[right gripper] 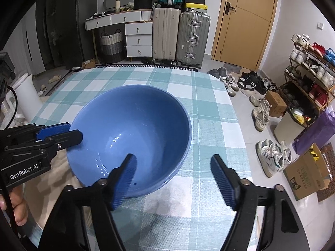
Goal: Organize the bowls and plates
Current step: 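Open the left tool releasing the bowl while the right tool opens too, then pull both tools back from the stacked blue bowls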
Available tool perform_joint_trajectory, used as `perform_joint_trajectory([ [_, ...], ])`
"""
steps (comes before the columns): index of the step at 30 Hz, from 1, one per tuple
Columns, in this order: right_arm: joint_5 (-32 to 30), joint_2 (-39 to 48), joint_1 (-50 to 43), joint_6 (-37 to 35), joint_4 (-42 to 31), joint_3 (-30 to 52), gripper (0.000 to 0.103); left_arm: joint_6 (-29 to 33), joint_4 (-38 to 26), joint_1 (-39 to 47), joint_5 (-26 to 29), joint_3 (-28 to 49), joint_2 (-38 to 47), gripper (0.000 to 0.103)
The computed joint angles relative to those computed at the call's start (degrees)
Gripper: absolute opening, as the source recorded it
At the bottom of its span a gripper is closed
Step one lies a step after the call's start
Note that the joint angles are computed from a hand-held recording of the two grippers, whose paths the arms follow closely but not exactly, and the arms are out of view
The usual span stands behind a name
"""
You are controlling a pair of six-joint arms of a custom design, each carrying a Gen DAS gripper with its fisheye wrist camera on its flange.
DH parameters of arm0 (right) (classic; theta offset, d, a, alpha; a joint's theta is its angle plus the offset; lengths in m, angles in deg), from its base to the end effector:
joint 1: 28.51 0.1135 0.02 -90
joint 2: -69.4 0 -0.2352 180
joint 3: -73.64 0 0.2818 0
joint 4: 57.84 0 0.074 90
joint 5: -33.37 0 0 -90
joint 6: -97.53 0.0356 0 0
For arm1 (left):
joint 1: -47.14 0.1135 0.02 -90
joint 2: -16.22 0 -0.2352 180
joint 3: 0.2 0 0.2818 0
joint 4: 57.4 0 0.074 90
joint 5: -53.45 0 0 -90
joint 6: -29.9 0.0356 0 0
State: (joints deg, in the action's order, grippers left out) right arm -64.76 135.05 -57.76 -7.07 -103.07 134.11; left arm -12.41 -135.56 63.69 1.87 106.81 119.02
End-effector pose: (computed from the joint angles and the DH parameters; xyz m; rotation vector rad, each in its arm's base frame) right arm 0.2409 -0.1291 0.2182 0.2497 2.4329 -0.1674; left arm 0.3718 0.0874 0.2656 0.7897 2.3762 -0.5506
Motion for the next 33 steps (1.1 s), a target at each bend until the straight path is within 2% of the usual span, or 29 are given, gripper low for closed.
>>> perform_joint_trajectory([
  [1, -0.19, -0.02, -0.05, 0.25, 0.01, 0.06, 0.084, 0.14, -0.37, 0.04, 0.14, 0.35, 0.15, 0.051],
  [2, -0.17, -0.15, 0.02, 0.61, 0.05, -0.01, 0.085, 0.3, -0.7, 0.14, 0.37, 0.58, 0.15, 0.055],
  [4, 0.19, 0.03, -0.19, 1.12, 0.02, 0.2, 0.089, 0.42, -1.23, 0.22, 0.5, 0.97, 0.06, 0.073],
  [11, -0.64, 0.81, -1.15, 1.25, -0.03, 0.82, 0.094, 1.57, -1.67, 0.23, 1.48, 0.94, -1.01, 0.084],
  [14, -1.59, 0.74, -1.65, 1.36, 0.09, 0.88, 0.097, 1.14, -2.06, 0.34, 1.37, 1.61, -0.51, 0.093],
  [15, -2.03, 0.82, -1.84, 1.55, -0.01, 0.98, 0.098, 1.07, -2.32, 0.46, 1.41, 2.03, -0.14, 0.1],
  [24, -9.3, 4.03, -5.98, 5.39, -0.83, 2.5, 0.1, 0.65, -5.59, 1.71, 2.0, 7.14, 4.39, 0.102],
  [33, -10.67, 5.12, -7.27, 7.23, -0.45, 2.4, 0.1, -1.02, -8.65, 2.34, 2.85, 12.78, 10.46, 0.102],
])
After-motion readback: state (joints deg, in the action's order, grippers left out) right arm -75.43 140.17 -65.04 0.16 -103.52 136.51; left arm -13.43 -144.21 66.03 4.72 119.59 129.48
